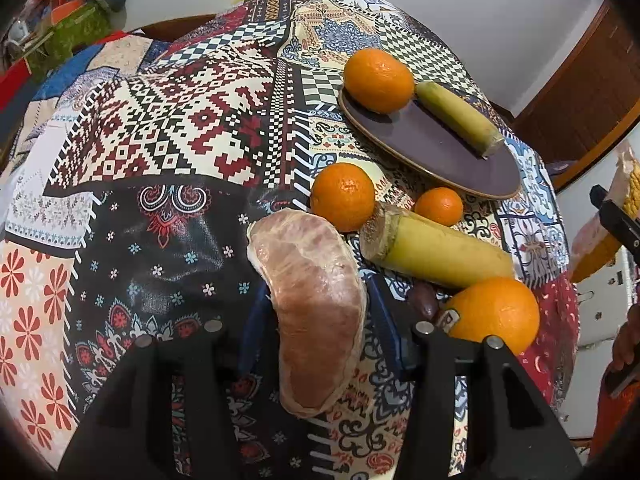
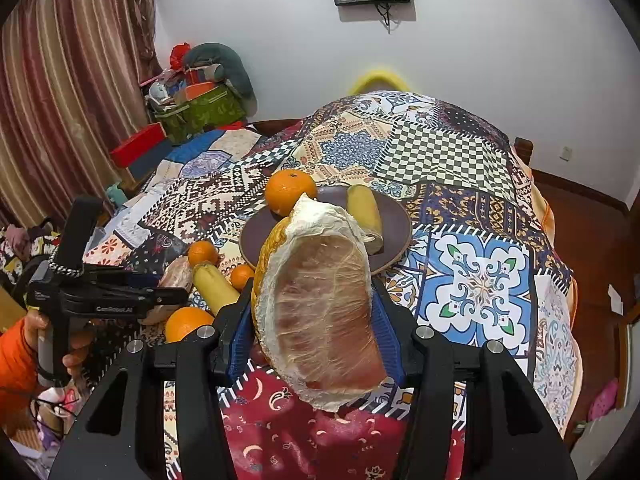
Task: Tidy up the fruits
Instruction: 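Carry pomelo segment with left tool while right tool carries wedge toward plate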
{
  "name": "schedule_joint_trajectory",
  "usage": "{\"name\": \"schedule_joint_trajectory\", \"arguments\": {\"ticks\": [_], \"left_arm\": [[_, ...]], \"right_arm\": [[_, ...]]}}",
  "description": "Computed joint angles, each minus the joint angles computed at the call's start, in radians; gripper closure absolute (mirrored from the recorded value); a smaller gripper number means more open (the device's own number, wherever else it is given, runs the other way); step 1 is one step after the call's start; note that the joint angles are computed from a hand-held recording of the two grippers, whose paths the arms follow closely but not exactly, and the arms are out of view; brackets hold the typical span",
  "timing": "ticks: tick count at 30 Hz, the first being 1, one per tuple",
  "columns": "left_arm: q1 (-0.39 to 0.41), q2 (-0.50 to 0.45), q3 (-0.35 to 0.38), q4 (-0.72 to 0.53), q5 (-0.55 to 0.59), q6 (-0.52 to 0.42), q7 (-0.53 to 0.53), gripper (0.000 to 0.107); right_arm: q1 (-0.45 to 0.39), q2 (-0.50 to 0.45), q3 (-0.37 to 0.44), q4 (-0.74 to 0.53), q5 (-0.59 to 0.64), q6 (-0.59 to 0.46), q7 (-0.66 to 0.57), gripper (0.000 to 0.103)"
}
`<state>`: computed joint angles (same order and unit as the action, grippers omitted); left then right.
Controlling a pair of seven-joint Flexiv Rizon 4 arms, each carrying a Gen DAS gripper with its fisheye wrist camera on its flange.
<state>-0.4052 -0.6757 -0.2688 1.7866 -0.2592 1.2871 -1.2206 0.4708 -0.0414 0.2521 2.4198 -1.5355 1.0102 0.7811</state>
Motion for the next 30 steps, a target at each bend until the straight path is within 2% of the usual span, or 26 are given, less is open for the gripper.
{"name": "schedule_joint_trajectory", "arguments": {"ticks": [2,5,11,14,23,30], "left_arm": [[-0.022,0.003,0.024,-0.009,0.03,-0.004,0.003,0.06],[-0.004,0.017,0.01,0.003,0.029,-0.017,0.024,0.062],[0.028,0.059,-0.004,0.056,0.005,0.033,0.029,0.062],[0.015,0.075,0.016,0.063,0.019,0.067,0.018,0.062],[0.051,0.087,-0.065,0.043,-0.012,0.119,0.059,0.062],[0.026,0.067,-0.088,-0.024,-0.021,0.131,0.088,0.062]], "right_arm": [[-0.003,-0.001,-0.002,0.001,-0.005,0.005,0.007,0.054],[-0.006,0.002,-0.003,0.004,-0.01,0.012,0.013,0.054],[-0.005,0.023,0.003,0.016,0.001,-0.004,0.002,0.054],[-0.007,0.034,0.006,0.02,0.009,-0.016,-0.005,0.054],[0.001,0.073,0.026,0.039,0.077,-0.064,-0.046,0.054],[-0.011,0.059,0.01,0.018,0.052,-0.052,-0.063,0.054]]}}
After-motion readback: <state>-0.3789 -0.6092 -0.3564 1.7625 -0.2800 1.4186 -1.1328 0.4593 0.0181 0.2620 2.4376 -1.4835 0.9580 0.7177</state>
